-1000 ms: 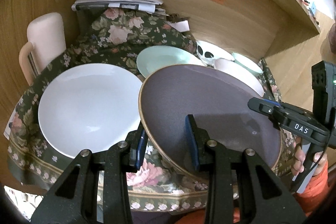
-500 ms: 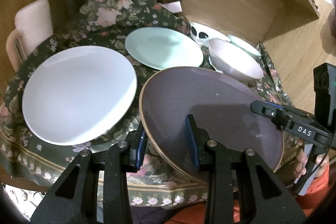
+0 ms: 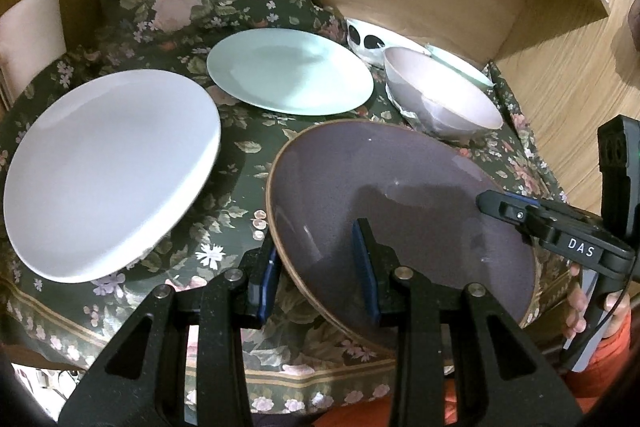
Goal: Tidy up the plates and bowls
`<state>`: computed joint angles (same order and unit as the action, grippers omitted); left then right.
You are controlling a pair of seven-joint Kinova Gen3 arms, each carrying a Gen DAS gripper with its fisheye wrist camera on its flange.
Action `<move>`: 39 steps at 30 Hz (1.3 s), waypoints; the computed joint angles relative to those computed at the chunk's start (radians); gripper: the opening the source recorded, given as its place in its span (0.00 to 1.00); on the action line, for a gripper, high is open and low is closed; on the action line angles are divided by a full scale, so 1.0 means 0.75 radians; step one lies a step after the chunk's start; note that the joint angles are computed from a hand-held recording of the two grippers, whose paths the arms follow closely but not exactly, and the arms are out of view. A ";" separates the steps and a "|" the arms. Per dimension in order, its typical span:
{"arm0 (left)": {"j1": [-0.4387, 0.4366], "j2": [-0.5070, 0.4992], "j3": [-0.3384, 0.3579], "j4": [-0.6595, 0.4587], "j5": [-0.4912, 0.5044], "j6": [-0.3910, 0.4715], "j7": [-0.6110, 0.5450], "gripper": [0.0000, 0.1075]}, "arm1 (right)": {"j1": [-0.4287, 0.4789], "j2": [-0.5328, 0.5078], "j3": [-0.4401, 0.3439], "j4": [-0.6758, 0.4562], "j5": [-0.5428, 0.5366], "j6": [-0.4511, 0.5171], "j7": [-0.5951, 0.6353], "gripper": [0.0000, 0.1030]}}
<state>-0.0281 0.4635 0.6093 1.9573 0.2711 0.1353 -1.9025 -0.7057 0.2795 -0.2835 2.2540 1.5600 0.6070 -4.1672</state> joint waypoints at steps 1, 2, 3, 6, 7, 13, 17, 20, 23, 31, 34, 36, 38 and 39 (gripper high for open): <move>0.005 0.004 -0.005 -0.003 -0.003 0.003 0.001 0.32 | 0.002 0.002 0.000 0.001 -0.004 -0.003 0.001 0.26; 0.016 0.007 -0.014 -0.007 -0.006 0.005 0.002 0.32 | 0.005 0.004 0.002 0.001 -0.005 -0.010 0.002 0.26; 0.028 0.009 -0.026 -0.011 -0.010 0.008 0.005 0.32 | 0.012 0.005 0.004 0.003 -0.003 -0.022 -0.003 0.26; 0.060 0.013 -0.056 -0.019 -0.018 0.011 0.012 0.32 | 0.024 0.007 0.004 0.015 0.020 -0.039 -0.033 0.26; 0.067 0.015 -0.063 -0.023 -0.018 0.014 0.015 0.32 | 0.027 0.007 0.002 0.016 0.021 -0.039 -0.035 0.26; 0.070 0.028 -0.066 -0.036 -0.016 0.021 0.018 0.32 | 0.036 0.002 0.007 0.000 -0.022 -0.061 0.022 0.28; 0.073 0.028 -0.074 -0.038 -0.014 0.019 0.019 0.31 | 0.030 -0.001 0.016 -0.009 -0.052 -0.061 0.067 0.28; 0.087 0.006 -0.098 -0.020 -0.022 -0.012 0.034 0.32 | 0.000 -0.010 0.025 -0.023 -0.121 -0.021 0.136 0.28; 0.087 -0.011 -0.115 -0.017 -0.033 -0.019 0.058 0.34 | -0.035 -0.032 0.035 -0.027 -0.156 0.030 0.162 0.29; -0.015 -0.078 -0.056 0.045 -0.073 -0.107 0.115 0.50 | -0.100 -0.054 0.043 -0.111 -0.212 0.152 0.338 0.43; -0.037 -0.117 -0.060 0.076 -0.108 -0.155 0.161 0.58 | -0.110 -0.037 0.050 -0.168 -0.205 0.167 0.417 0.48; -0.036 -0.143 -0.085 0.088 -0.135 -0.173 0.198 0.63 | -0.109 -0.027 0.058 -0.202 -0.197 0.154 0.467 0.51; -0.031 -0.162 -0.113 0.096 -0.161 -0.188 0.236 0.65 | -0.102 -0.014 0.067 -0.232 -0.179 0.126 0.505 0.58; -0.026 -0.171 -0.134 0.098 -0.174 -0.193 0.255 0.65 | -0.097 -0.007 0.073 -0.249 -0.168 0.106 0.523 0.59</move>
<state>-0.0476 0.3350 0.5089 2.0309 0.1402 -0.0092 -1.7113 -0.7785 0.2746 -0.2290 2.0670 1.4344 0.6865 -3.7747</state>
